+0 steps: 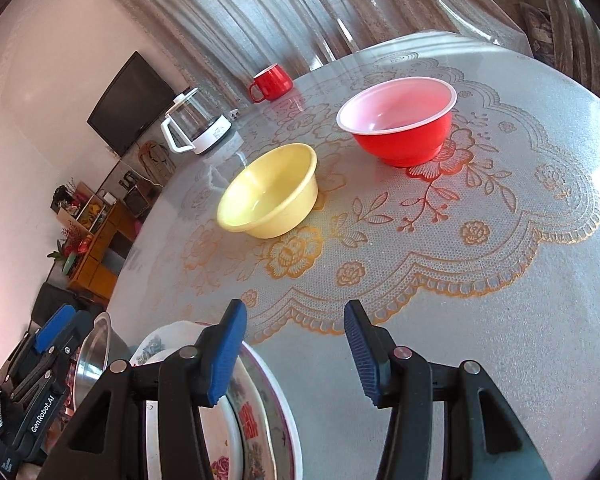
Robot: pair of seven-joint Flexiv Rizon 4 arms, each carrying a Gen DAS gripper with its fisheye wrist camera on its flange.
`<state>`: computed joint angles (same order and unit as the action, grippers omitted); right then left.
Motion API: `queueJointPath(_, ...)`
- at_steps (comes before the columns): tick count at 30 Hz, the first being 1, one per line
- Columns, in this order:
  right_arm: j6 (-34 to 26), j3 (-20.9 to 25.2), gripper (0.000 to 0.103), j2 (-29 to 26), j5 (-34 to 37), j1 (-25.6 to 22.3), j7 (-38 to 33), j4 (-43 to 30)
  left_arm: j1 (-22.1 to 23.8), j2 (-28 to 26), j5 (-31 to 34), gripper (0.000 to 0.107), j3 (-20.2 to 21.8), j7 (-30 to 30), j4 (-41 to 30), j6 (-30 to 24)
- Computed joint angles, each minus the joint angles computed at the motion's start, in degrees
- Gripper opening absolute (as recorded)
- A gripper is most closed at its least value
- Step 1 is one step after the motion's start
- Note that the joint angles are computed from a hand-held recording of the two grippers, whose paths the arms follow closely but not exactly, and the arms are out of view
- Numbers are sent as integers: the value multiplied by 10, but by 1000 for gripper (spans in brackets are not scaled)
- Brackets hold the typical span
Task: Organize plates and bowls
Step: 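Open the left gripper and move it to the yellow bowl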
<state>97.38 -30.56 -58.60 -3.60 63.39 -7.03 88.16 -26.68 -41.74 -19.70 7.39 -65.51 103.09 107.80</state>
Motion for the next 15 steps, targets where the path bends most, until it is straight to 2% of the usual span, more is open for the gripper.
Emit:
queueJointPath(5,4,9,51,-3,1,-16,-4,-6,-4,-18,2,46,2,5,-42,-54)
queueJointPath(8,5,21,51,-6,-1,-32,-9,-18,5,-26,3,46,-1,-9,-81,-139)
queueJointPath(12,3,39,51,-14,-7,-58,-17,-43,41,-39,-12,45,-32,-45,-141,-253)
queueJointPath(15,-6,49,51,-23,-15,-76,-19,-68,76,-54,-19,45,-74,-56,-182,-300)
